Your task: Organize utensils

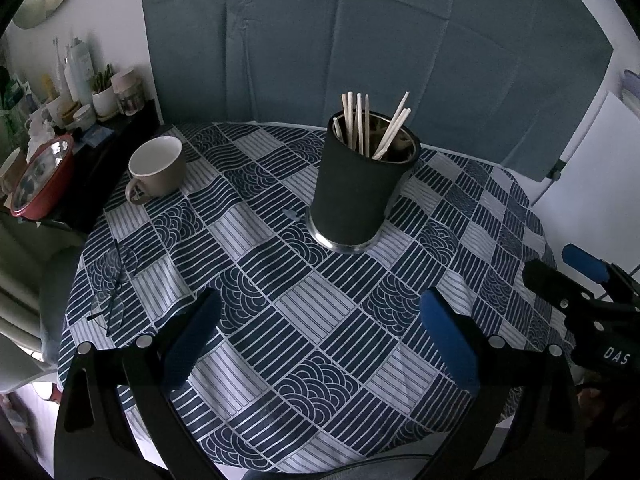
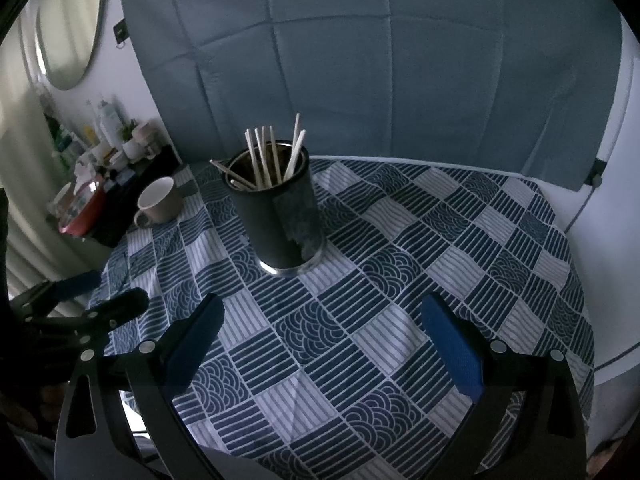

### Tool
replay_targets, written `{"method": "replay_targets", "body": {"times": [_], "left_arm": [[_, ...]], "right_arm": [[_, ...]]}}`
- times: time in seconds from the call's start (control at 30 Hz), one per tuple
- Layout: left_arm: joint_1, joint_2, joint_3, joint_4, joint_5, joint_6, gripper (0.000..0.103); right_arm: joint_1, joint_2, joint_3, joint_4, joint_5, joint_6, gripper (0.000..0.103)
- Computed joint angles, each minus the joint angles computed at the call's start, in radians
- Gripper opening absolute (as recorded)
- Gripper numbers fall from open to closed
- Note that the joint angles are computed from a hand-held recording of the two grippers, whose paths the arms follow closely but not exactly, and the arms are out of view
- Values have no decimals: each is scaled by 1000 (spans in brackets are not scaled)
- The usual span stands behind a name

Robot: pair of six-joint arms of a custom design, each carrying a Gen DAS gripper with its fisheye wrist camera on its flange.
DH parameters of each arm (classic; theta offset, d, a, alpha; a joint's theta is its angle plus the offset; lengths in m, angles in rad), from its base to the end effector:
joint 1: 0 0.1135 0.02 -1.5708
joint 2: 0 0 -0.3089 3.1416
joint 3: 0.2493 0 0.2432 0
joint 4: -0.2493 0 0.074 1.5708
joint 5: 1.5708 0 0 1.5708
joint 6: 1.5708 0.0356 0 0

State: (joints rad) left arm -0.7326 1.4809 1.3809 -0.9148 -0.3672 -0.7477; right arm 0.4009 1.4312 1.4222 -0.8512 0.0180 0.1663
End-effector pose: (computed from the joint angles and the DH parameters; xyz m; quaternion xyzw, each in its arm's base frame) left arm 0.2237 -0.1840 0.3663 -0.0572 0.9450 -0.0523 0.3176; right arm 0.2624 0.1105 0.3942 -0.1066 0.9314 0.0892 0.3363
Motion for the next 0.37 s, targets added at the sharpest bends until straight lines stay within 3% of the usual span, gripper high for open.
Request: {"method": "replay_targets", "body": {"times": [0.37], "left_arm": [[7, 1, -3, 11, 8, 5, 97]], "right_arm": [[3, 4, 5, -5, 2, 9, 95]]}}
